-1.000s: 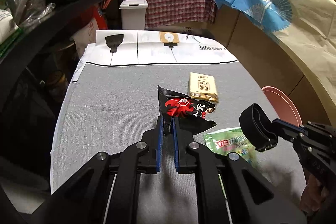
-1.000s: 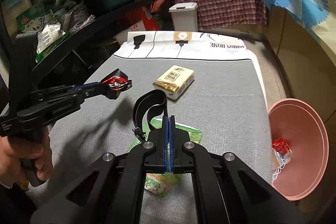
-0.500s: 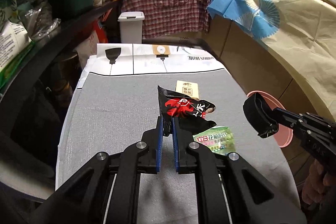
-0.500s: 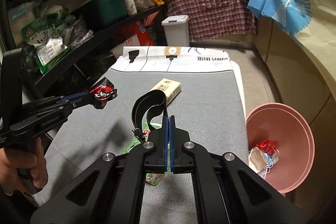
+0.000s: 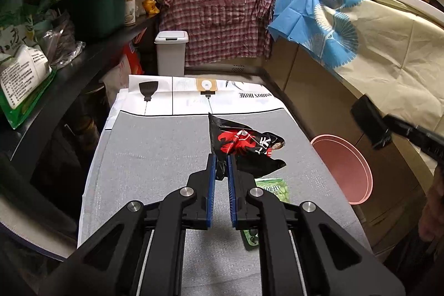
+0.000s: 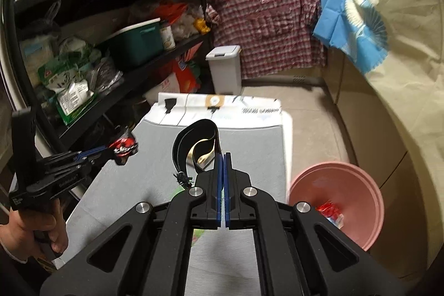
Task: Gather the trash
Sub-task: 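Lift the black-red wrapper and black strap toward the pink bin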
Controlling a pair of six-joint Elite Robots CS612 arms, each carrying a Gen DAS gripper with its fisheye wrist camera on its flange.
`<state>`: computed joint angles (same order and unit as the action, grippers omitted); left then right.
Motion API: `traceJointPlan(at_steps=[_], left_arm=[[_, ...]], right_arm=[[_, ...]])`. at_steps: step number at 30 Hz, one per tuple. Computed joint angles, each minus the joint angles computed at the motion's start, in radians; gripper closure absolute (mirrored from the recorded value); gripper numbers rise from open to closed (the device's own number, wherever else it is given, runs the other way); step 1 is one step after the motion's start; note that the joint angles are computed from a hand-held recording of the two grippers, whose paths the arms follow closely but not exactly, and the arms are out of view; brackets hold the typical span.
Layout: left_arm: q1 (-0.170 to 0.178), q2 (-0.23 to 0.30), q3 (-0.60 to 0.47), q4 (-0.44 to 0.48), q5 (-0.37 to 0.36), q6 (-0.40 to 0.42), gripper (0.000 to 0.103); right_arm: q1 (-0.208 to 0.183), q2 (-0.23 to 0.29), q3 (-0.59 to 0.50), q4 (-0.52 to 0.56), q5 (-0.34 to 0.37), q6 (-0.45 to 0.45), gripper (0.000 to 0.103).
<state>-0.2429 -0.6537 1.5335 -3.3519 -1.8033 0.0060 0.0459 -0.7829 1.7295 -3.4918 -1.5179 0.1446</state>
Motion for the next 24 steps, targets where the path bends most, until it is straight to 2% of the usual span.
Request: traceJointPlan(at_steps=[8, 18, 24], left_arm=[[-0.009, -0.006, 0.010, -0.018, 0.000, 0.002, 0.094], [-0.036, -0.005, 0.019, -0.010, 0.016, 0.020, 0.094], [-0.059, -0.005, 0.025, -0.002, 0.018, 0.025, 0.094]], right_arm=[[-0.030, -0.017, 0.027, -0.058, -0.050, -0.034, 0.102], [-0.072, 0.002, 0.048, -0.082, -0.062, 0.036, 0.102], [-0.092, 0.004, 0.065, -0.100, -0.103, 0.050, 0.102]])
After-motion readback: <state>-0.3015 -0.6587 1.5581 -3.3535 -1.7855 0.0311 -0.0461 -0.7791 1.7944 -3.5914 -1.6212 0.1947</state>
